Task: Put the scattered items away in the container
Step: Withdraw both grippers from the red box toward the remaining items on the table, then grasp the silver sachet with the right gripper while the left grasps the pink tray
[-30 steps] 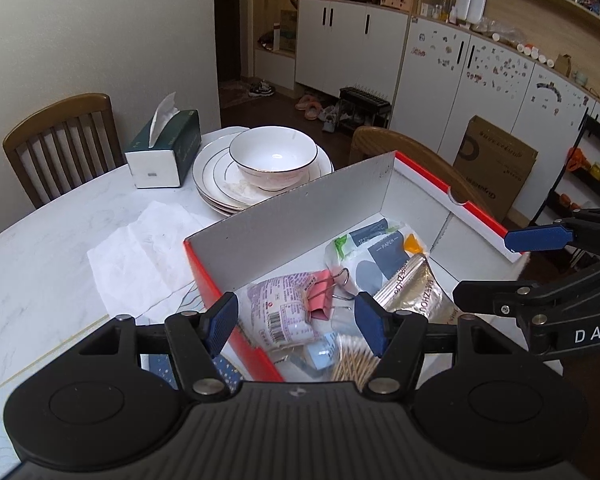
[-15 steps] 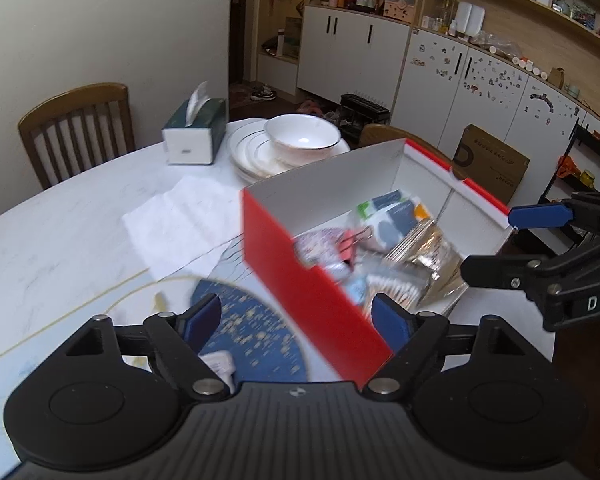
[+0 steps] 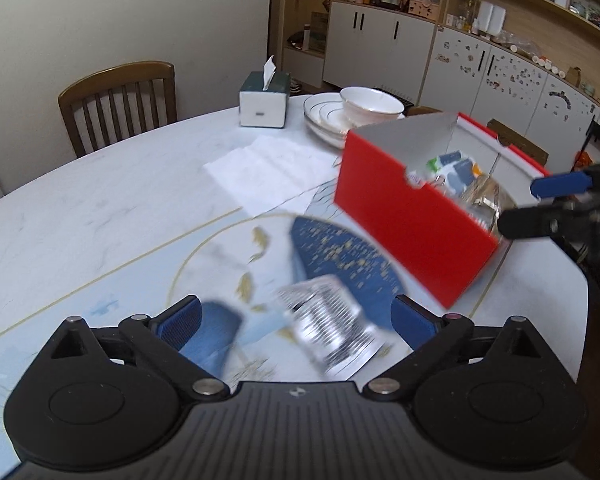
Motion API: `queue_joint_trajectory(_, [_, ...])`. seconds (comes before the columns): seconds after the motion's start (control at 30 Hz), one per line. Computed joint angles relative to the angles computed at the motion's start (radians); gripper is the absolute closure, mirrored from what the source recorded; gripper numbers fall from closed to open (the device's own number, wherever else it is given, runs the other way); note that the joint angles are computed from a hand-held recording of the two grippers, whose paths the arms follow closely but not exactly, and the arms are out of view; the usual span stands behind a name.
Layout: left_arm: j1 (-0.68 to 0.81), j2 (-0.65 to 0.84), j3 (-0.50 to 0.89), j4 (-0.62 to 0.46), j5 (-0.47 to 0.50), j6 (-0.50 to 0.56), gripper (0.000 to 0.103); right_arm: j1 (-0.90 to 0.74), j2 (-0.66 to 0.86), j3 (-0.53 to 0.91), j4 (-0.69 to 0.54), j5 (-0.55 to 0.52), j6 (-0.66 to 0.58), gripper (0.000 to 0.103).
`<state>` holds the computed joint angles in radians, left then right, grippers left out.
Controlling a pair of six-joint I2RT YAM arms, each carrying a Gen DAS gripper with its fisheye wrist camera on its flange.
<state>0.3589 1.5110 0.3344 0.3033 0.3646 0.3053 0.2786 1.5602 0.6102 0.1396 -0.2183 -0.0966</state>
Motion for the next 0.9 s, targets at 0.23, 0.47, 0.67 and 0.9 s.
queue_joint_trajectory(0.23, [0.196,0.098,-0.016,-0.025,0.145,0.252,0.000,0.148,0.043,0.004,0.032,0.101,0.093,0.007])
queue_joint_trajectory(0.47, [0.274,0.212,-0.014,-0.002,0.205,0.422,0.000,0.251,0.141,0.050,0.055,0.175,0.153,0.007])
queue_joint_trajectory(0.67, [0.292,0.318,0.000,0.041,0.211,0.498,0.000,0.309,0.285,0.111,0.096,0.223,0.187,0.007])
queue_joint_trajectory(0.9, [0.302,0.414,0.011,0.102,0.218,0.558,0.000,0.338,0.438,0.182,0.129,0.218,0.158,0.007])
